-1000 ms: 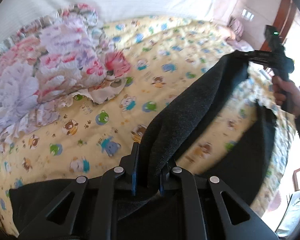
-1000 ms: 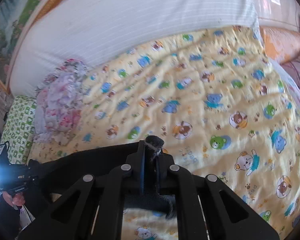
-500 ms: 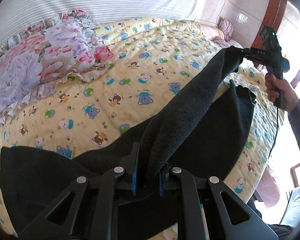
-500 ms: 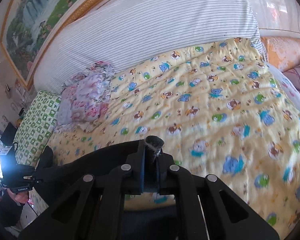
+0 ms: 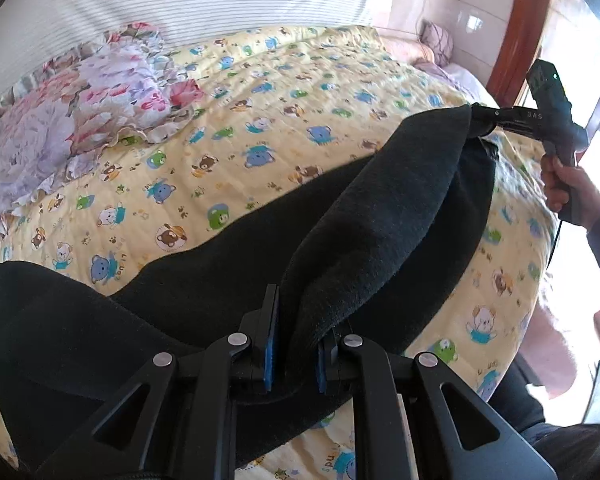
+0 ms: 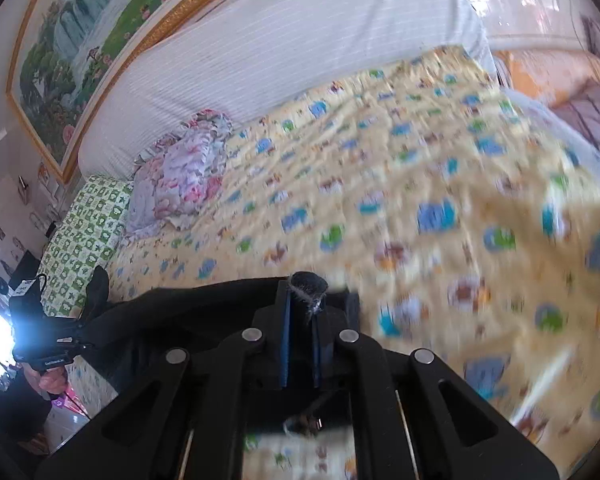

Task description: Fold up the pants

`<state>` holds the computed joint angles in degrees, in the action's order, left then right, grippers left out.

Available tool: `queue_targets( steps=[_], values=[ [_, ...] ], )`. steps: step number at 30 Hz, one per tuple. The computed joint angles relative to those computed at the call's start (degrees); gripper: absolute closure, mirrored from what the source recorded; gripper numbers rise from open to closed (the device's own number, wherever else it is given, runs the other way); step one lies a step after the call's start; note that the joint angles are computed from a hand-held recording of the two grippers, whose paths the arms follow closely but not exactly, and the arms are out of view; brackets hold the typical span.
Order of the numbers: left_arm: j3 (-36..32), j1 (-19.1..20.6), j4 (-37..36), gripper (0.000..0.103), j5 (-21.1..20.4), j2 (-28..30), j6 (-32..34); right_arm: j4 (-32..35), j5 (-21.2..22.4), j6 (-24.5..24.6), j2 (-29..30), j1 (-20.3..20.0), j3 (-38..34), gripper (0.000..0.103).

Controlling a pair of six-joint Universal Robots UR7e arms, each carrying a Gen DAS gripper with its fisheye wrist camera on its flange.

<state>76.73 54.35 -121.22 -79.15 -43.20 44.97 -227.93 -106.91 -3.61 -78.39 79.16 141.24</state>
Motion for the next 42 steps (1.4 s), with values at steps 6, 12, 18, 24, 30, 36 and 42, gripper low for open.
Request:
queue_targets(
  steps=[6, 12, 18, 24, 30, 36, 42],
  values=[
    [1.0, 1.2, 0.7, 0.088, -2.1, -0.8, 2.8, -6.8, 0.5, 0.4, 2.8, -0.3, 3.0, 0.094],
    [1.7, 1.7, 1.1, 0.082, -0.2, 0.1, 2.1, -5.6, -3.0, 2.9, 4.9, 0.2, 3.0, 0.086],
    [0.6, 2.2, 2.6, 0.048, -2.7, -1.3, -0.2, -6.6, -16.7, 3.1, 6.9, 8.3, 2.0, 0.029],
    [-0.4, 3.5, 2.3, 0.048, -4.4, -3.5, -2.6, -12.3, -18.9, 1.2, 10.7, 14.7, 0.5, 0.029],
    [-4.9, 5.5, 1.7, 0.048, -3.3, -2.9, -6.5, -8.5, -12.1, 1.7, 13.9, 16.2, -5.0, 0.029],
    [-12.8, 7.6, 1.2, 0.045, -0.9, -0.1, -10.2, -0.6, -6.3, 1.7, 17.8, 16.9, -12.6, 0.029],
    [-23.7, 9.3, 2.8, 0.039, 1.7, 4.9, -12.5, 7.2, -1.1, 1.4, 22.0, 17.4, -19.9, 0.029]
  ],
)
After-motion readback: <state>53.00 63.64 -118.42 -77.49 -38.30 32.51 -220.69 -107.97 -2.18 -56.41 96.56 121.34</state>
